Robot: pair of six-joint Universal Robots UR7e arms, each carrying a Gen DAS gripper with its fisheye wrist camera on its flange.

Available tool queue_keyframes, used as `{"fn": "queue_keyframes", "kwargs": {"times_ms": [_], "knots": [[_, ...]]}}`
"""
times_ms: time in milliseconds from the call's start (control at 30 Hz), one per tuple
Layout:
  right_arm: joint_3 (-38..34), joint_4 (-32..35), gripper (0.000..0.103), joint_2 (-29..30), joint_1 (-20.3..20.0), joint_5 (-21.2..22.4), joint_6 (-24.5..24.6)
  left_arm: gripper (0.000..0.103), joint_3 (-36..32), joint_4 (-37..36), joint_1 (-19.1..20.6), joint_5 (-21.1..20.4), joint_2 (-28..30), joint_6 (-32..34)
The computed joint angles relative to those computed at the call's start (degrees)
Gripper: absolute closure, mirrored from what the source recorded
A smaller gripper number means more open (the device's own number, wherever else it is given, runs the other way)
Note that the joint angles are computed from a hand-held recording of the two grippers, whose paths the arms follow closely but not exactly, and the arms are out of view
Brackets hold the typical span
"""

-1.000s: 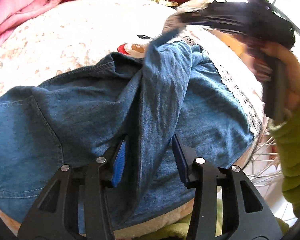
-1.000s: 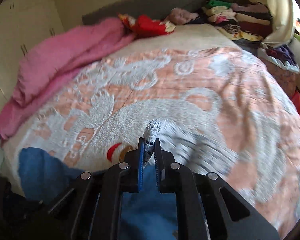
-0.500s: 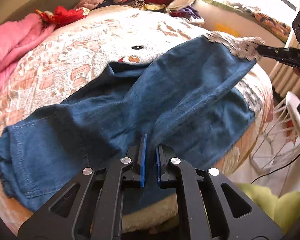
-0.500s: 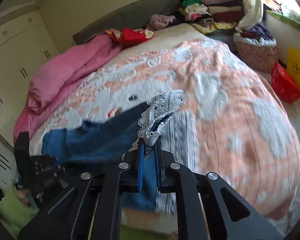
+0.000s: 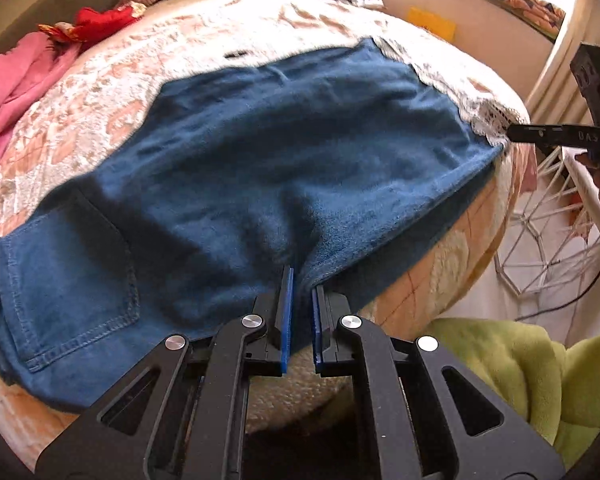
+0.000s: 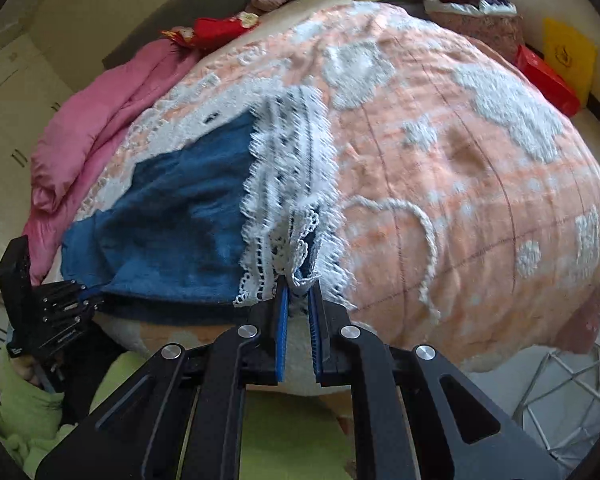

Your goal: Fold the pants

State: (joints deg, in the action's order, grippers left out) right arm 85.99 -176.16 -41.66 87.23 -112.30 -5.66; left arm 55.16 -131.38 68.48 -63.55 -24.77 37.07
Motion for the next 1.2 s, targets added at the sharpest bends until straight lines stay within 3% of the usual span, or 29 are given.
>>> {"fn": "queue_keyframes", "kwargs": {"times_ms": [167,300,400,500,633,733,833,900,1000,1067,1200], "knots": [[0.3,0.5,0.094,0.1,-0.7,0.0,1.3,0.098,-0.2,0.8,-0.1,1.1,0.5,0.2],[1.6,-0.2,0.084,-1.3,0.2,-2.2,1.4,0.075,0.8,2.1,0.2,-1.6,-1.2,-0.9],[1.8,-6.0,0.079,-1.0,2.4,-6.8,-4.6,0.072,2.0,1.0,0.8,-5.5,-3.4,-1.6],[0.2,-8.1,0.074,0.5,3.6,-5.5,-10.3,0.064,1.9,-1.6,1.3,-5.8,-4.4,-2.4],[-6.2,-1.3,0.072,4.9,4.5,-2.4,-15.3,0.055,-3.3,-2.2,2.5,-0.7,-2.5,-8.1],[-10.5,3.3,0.072,7.8,4.6,-6.3,-15.5,0.049,-7.6,-4.1,3.1,8.0,0.2,-11.1],[-11.7,6.0,0.078,8.7,4.0,-11.9,-13.4,0.049,-11.7,-4.1,4.1,11.0,1.9,-13.1],[-9.6,5.2,0.083,7.4,3.0,-10.5,-13.0,0.049,-14.5,-1.0,5.0,8.1,2.5,-15.6],[-8.1,4.5,0.082,6.4,2.8,-9.7,-13.3,0.049,-13.1,-3.4,4.4,9.8,2.5,-14.2],[-7.6,3.0,0.078,6.3,3.5,-9.2,-15.2,0.049,-10.5,-6.0,3.7,10.9,1.5,-12.9],[-7.7,1.7,0.071,7.0,5.3,-3.8,-23.1,0.049,-5.5,-7.2,2.5,6.2,-1.2,-11.2]]}}
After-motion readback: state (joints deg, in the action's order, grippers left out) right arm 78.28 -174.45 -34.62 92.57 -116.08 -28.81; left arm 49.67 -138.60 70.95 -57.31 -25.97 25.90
